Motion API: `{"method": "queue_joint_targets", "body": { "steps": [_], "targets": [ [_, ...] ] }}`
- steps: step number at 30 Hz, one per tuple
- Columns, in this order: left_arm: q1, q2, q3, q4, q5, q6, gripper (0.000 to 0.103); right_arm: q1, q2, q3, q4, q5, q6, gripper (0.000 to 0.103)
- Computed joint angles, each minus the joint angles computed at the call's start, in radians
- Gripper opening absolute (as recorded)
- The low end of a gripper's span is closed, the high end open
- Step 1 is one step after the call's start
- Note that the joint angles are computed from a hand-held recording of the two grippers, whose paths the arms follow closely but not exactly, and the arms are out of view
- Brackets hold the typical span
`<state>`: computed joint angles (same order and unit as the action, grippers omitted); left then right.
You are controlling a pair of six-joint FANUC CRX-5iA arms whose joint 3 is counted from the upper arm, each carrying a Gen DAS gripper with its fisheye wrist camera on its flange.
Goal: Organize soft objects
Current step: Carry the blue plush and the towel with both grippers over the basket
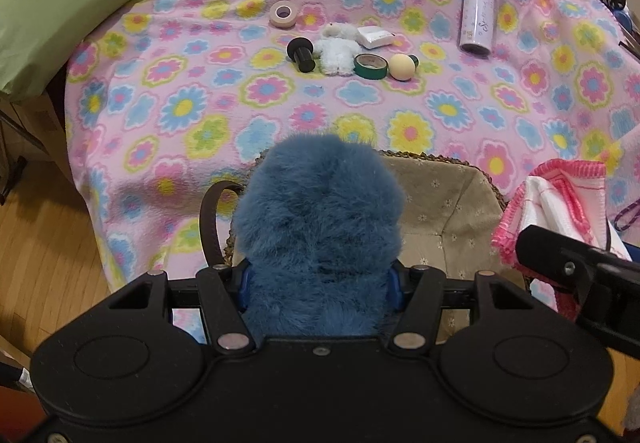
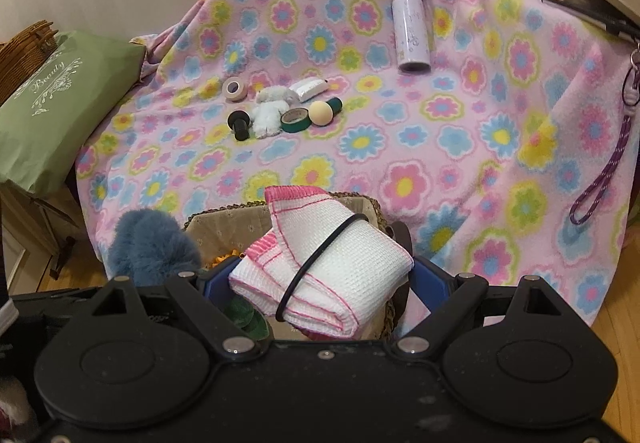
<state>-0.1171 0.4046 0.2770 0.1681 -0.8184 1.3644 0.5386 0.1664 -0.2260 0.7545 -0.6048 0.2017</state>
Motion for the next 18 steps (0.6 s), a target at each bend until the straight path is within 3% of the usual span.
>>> {"method": "queue_joint_targets", "body": {
  "steps": [14, 18],
  "targets": [
    [-0.003, -0.006, -0.006, -0.005, 0.016, -0.005, 0.057, -0.005, -0.009, -0.017, 0.025, 0.015, -0.016, 0.09],
    [-0.003, -0.012, -0.015, -0.01, 0.035, 0.002, 0.061, -0.008, -0.011, -0.028, 0.05, 0.029, -0.04, 0.091]
  ]
}}
